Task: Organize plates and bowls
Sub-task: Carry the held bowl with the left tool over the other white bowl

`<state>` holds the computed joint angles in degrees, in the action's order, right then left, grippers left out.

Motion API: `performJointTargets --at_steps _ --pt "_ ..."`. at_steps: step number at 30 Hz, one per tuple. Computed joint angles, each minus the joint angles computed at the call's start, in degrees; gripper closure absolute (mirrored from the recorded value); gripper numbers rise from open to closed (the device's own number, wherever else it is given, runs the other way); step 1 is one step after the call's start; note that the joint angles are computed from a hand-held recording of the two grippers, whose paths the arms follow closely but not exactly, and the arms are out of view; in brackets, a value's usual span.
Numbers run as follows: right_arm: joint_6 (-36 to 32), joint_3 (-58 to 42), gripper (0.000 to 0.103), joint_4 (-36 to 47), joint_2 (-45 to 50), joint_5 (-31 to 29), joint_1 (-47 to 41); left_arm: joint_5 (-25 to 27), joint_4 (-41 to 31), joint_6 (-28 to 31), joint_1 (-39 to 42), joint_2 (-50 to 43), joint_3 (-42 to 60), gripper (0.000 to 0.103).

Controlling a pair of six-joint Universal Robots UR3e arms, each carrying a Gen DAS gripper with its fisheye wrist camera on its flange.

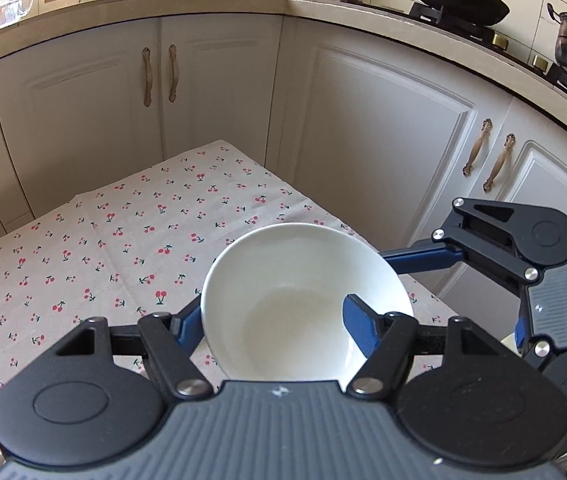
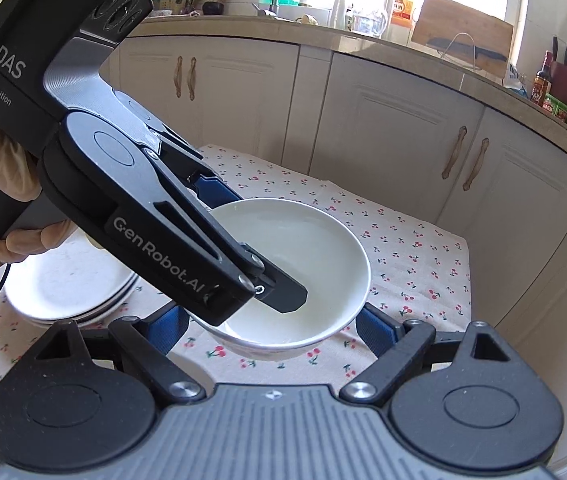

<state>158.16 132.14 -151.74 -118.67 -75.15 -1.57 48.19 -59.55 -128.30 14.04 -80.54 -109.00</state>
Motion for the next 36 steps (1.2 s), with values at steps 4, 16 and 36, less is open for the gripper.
performJointTargets --at_steps 4,16,36 --pt "1.3 1.1 0.01 3.1 -5.1 -1.7 2.5 -0.2 -4.4 2.1 1.9 6.8 -3.2 0.032" --pt "5.3 5.0 0.01 9.0 -14.9 -7.5 10.4 -2.2 -21.0 12.1 9.5 24.2 -11.4 0.032" --pt "7.4 8.1 0.01 9.2 -14.7 -7.1 12.8 -1.1 -26.4 16.4 13.4 28.1 -16.5 0.03"
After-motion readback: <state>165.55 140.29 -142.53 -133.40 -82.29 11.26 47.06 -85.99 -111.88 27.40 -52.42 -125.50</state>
